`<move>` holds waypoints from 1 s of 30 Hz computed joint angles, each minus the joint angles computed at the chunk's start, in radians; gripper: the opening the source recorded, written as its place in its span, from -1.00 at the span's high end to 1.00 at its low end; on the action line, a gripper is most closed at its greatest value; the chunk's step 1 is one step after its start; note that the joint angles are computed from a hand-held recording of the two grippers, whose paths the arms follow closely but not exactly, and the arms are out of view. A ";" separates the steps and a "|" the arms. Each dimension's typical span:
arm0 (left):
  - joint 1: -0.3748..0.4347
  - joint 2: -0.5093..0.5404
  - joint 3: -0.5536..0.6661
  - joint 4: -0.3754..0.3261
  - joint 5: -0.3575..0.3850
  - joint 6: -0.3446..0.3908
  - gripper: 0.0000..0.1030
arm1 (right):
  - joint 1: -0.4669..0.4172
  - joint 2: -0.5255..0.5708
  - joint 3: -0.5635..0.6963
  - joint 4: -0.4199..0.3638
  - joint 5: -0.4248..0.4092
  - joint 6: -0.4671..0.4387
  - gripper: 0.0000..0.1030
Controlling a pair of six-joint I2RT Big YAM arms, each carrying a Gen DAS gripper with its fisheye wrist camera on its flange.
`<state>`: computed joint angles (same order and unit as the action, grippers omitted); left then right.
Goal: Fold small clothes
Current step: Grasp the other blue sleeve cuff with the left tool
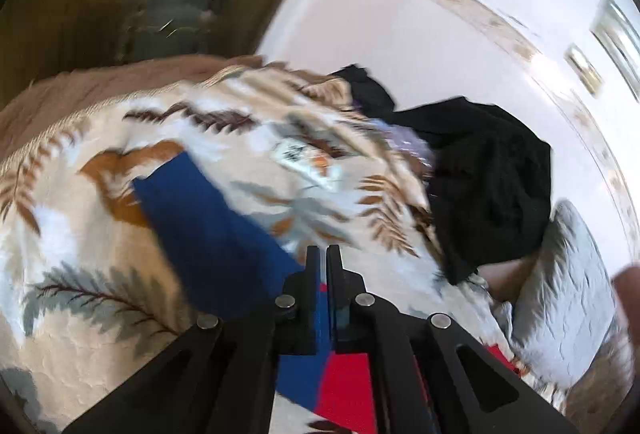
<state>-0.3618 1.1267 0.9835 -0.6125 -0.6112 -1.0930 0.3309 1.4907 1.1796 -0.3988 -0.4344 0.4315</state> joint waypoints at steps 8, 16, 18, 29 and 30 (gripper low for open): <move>0.053 -0.068 -0.066 -0.110 0.109 -0.193 -0.02 | -0.032 0.010 0.018 -0.038 -0.023 0.024 -0.22; 0.204 -0.133 -0.258 0.143 0.354 -0.250 -0.14 | -0.023 0.032 0.026 -0.041 -0.073 0.037 -0.22; 0.204 -0.133 -0.263 0.166 0.361 -0.242 -0.13 | -0.020 0.036 0.026 -0.039 -0.064 0.033 -0.22; 0.177 -0.102 -0.199 0.078 0.391 -0.247 0.09 | -0.012 0.094 0.067 -0.079 -0.057 0.021 -0.22; 0.192 -0.093 -0.210 0.081 0.427 -0.284 0.09 | -0.010 0.095 0.068 -0.079 -0.056 0.017 -0.22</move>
